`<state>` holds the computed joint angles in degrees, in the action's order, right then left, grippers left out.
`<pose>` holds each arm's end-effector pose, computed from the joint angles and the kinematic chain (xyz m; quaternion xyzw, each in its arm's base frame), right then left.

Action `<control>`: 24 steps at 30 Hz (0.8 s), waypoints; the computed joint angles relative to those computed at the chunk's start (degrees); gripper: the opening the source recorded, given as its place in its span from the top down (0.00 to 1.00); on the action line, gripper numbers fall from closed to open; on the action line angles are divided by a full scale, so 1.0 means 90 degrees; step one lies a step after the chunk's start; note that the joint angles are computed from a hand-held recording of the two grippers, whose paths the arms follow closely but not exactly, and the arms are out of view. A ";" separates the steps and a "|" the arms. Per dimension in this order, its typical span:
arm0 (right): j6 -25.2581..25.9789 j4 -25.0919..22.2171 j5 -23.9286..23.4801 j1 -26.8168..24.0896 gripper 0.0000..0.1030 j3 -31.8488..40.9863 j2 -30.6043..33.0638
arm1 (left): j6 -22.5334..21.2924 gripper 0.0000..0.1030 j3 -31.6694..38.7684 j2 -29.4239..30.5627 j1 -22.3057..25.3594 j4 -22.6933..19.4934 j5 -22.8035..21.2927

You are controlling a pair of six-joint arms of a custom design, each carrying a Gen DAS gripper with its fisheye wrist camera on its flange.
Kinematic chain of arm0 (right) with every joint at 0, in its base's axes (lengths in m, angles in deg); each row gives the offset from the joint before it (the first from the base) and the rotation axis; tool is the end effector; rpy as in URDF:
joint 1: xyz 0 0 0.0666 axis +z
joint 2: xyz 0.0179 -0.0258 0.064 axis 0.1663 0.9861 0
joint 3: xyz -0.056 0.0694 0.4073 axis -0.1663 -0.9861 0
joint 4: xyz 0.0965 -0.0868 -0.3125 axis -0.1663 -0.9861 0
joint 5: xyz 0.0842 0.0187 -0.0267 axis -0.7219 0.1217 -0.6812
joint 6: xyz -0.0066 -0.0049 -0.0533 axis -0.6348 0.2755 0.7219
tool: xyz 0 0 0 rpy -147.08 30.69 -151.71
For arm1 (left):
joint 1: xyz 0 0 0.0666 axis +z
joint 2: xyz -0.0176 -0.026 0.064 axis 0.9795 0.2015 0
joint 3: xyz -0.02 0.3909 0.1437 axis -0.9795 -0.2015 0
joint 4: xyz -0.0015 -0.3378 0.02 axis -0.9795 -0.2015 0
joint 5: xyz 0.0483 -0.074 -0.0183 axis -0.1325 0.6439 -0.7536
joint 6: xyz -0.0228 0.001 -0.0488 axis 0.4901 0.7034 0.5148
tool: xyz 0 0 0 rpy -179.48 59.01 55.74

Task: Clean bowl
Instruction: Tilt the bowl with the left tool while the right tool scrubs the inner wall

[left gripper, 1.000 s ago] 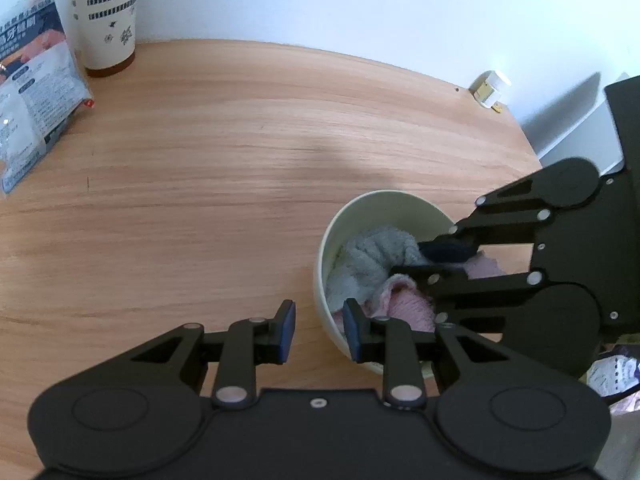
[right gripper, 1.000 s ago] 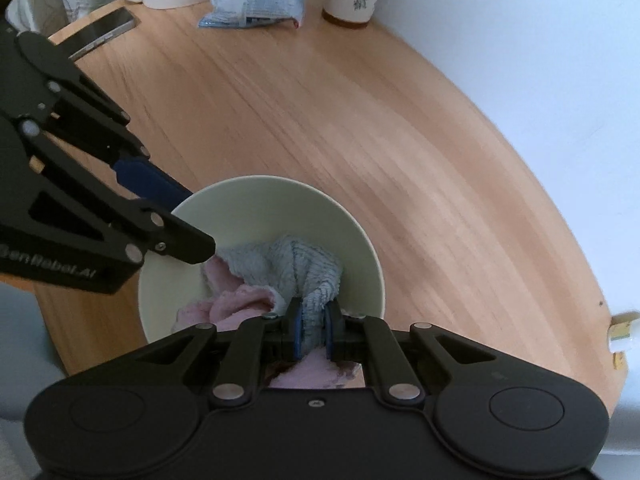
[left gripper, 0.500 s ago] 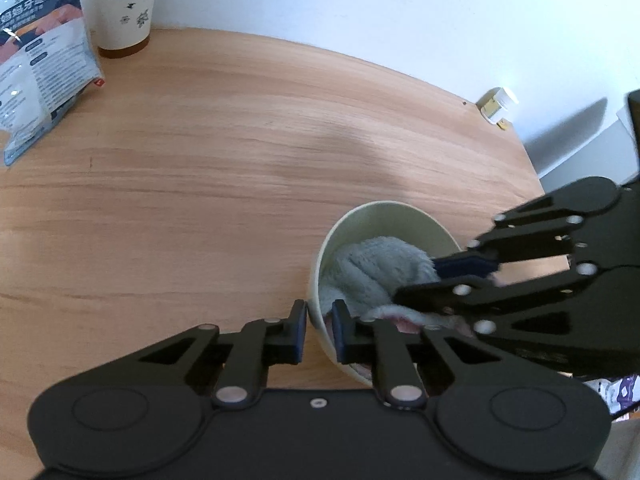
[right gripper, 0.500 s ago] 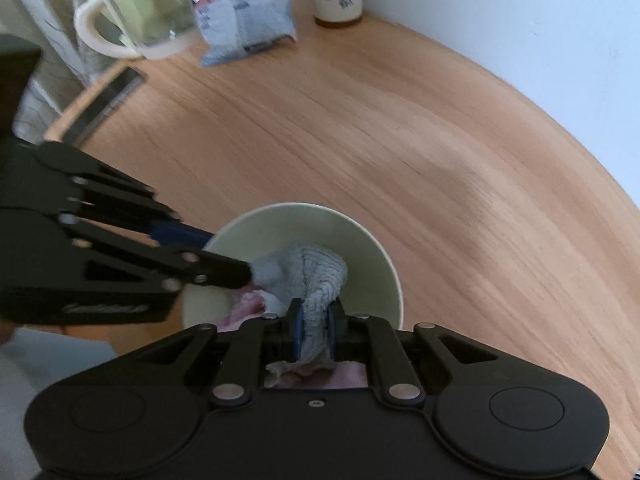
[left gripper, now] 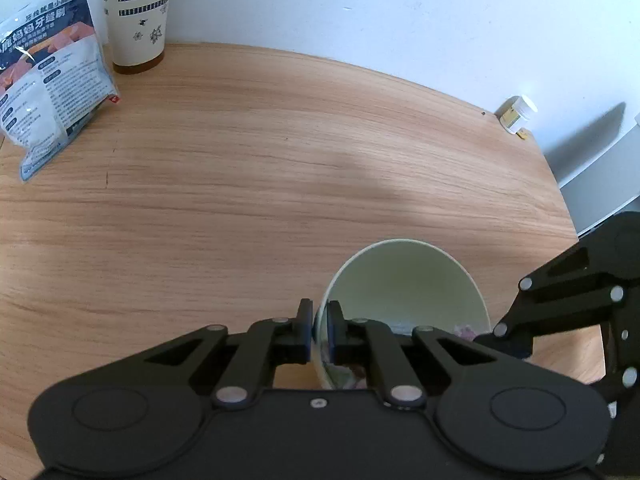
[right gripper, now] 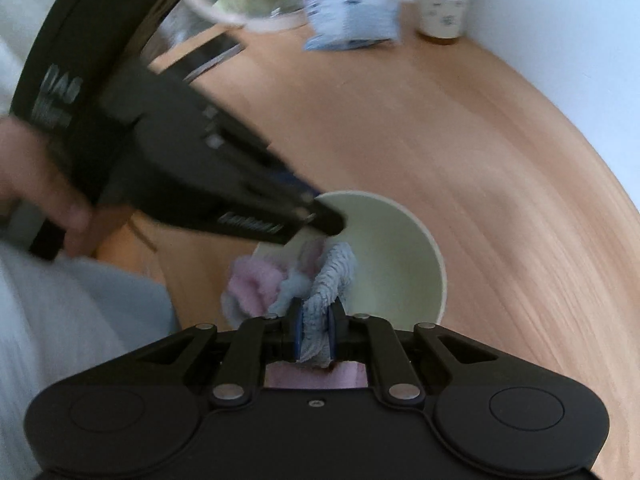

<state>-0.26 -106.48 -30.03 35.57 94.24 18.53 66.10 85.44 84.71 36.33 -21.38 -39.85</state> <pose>0.3906 0.2039 0.4621 -0.4916 0.8463 0.1709 0.1136 0.3800 -0.3421 0.4567 0.0318 0.9692 -0.1477 0.1946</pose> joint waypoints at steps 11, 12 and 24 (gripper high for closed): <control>0.0814 -0.0133 0.0903 0.0263 0.87 -0.0017 0.0251 | -0.0084 0.93 -0.0129 -0.0058 0.0084 0.0091 0.0240; 0.0831 -0.0085 0.0980 0.0292 0.87 -0.0038 0.0247 | -0.0071 0.94 -0.0155 -0.0072 0.0089 0.0117 0.0264; -0.0432 0.0265 0.0356 -0.0173 0.87 0.0156 0.0158 | 0.0298 0.79 -0.0625 -0.0428 0.0319 0.0697 0.0833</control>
